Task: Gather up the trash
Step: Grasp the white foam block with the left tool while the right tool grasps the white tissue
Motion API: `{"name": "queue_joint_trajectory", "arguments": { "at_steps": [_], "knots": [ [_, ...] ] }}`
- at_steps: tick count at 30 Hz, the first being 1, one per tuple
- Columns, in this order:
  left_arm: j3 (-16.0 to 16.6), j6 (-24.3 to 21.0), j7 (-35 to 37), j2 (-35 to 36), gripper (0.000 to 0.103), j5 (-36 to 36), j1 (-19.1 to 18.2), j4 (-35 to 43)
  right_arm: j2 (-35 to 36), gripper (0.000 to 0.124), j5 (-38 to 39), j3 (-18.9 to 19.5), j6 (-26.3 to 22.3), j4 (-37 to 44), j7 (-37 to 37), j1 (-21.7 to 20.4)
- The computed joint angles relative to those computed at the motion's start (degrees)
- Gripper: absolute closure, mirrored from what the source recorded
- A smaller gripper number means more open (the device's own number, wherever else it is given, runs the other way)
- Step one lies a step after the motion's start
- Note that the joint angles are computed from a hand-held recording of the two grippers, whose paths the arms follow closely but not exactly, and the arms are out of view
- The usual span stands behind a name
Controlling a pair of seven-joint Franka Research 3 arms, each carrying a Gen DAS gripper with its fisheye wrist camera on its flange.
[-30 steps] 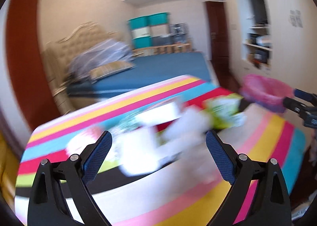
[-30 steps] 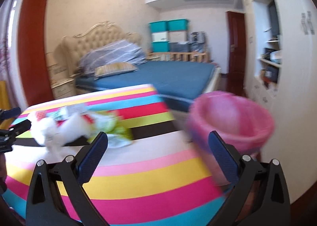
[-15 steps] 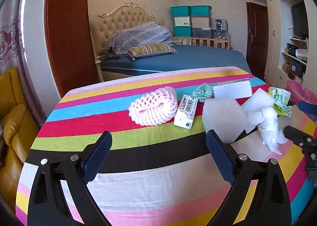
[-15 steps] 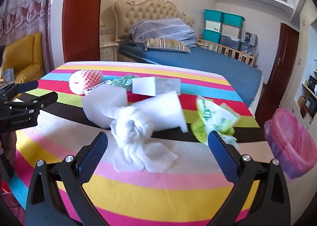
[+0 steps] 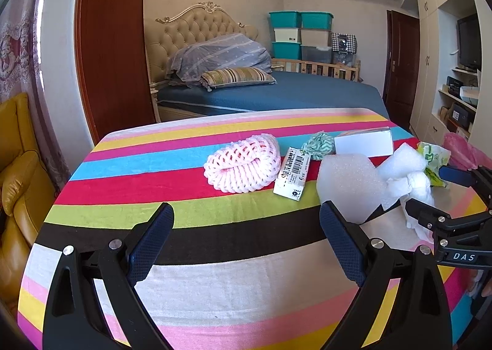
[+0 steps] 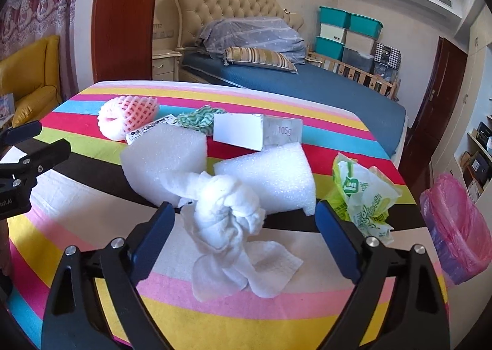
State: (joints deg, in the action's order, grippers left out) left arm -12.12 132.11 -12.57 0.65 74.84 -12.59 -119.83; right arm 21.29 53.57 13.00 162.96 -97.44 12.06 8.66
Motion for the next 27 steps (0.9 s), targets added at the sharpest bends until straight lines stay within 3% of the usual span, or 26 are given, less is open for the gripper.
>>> {"name": "queue_joint_trajectory", "arguments": {
  "at_steps": [11,14,17,21,27],
  "knots": [
    [0.30,-0.51,2.26,1.66,0.014,-1.16,-0.38,1.64,0.59,0.062,-4.99,-0.97,-2.54,0.67,3.00,0.84],
    [0.47,-0.34,1.94,1.63,0.014,-1.18,-0.45,1.53,0.44,0.063,-4.97,-0.60,-2.12,0.31,2.38,0.73],
    [0.64,0.19,1.63,1.64,0.014,-1.54,-0.35,1.37,0.02,0.077,-3.79,0.20,-1.83,-0.40,0.38,0.27],
    [0.72,0.52,0.86,1.54,0.014,-1.40,-0.26,1.13,-1.51,0.088,7.03,4.03,-1.60,-1.71,-10.34,-3.20],
    [0.62,0.07,1.18,1.68,0.014,-1.72,-0.34,1.25,-3.55,0.090,24.06,3.70,-4.67,-1.81,-21.23,-5.19]
  ]
}}
